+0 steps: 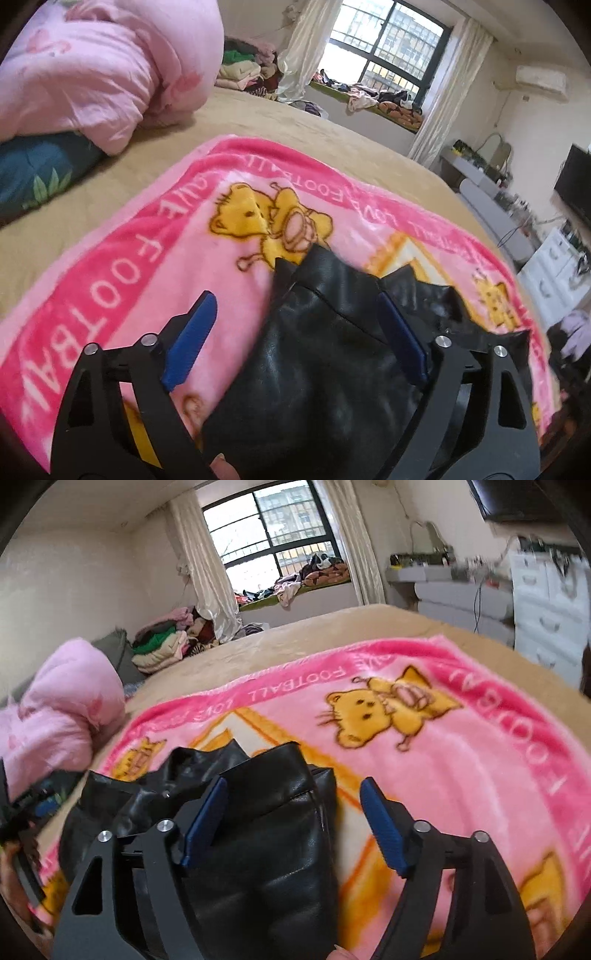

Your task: Fold large clothes

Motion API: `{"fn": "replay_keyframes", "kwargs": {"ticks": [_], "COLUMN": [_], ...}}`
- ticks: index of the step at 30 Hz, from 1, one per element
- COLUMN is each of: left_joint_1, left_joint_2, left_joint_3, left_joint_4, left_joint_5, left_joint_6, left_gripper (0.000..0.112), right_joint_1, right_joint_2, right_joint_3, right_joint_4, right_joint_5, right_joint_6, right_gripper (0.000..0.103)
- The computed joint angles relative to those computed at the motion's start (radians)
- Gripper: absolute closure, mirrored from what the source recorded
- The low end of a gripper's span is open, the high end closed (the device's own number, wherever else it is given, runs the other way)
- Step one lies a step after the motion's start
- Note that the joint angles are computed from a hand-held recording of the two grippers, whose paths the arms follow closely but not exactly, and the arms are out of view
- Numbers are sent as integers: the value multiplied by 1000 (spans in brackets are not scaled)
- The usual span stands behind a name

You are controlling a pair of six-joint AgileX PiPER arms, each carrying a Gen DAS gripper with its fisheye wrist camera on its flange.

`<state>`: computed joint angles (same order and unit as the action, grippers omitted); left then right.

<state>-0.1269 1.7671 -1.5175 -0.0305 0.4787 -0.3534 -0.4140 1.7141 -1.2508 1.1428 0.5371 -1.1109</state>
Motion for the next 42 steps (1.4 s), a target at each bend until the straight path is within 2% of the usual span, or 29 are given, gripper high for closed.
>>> {"fn": "replay_keyframes", "kwargs": {"ticks": [5,7,9,10,11,12,14,15,17,20,23,30,34,36,40,42], "left_joint_1": [-1,-11,-23,-30,-32,-31,-47,-52,-50,-40,-56,-58,-57,-46,-32,-17], "left_joint_2": [48,88,129,147,153,162,178,173,128,70,66,204,305,354,390,397], "left_joint_3": [-48,-85,-120,-130,-130,-128,-153,-147,-107,-88,-127,-326,-434,-479,-470,-465], "left_joint_4": [-44,-29,3,15,8,-20,31,60,72,39,75,78,96,72,51,-3], "left_joint_5": [64,110,153,168,171,167,202,193,148,87,50,111,191,243,251,249], "left_joint_6": [103,126,129,124,131,155,111,90,67,87,55,34,27,33,49,77], "left_gripper": [27,27,27,27,35,59,76,85,93,95,98,99,99,99,93,92], "right_joint_1": [32,62,93,103,110,108,87,77,56,33,37,54,73,92,119,127], "right_joint_2": [60,87,101,103,106,106,105,98,67,28,28,153,197,224,266,283], "right_joint_3": [-63,-84,-82,-77,-71,-64,-58,-54,-37,-48,-88,-200,-198,-215,-244,-252], "right_joint_4": [-161,-250,-313,-330,-339,-324,-242,-212,-118,-32,-34,-149,-219,-337,-532,-595], "right_joint_5": [65,52,5,-17,-42,-49,-39,-33,-24,7,-12,-54,-98,-113,-122,-117], "right_joint_6": [66,113,137,141,141,127,71,54,-18,-85,-63,145,217,329,510,561], "right_gripper": [30,36,40,46,65,81,90,94,98,99,99,99,99,98,95,93]}}
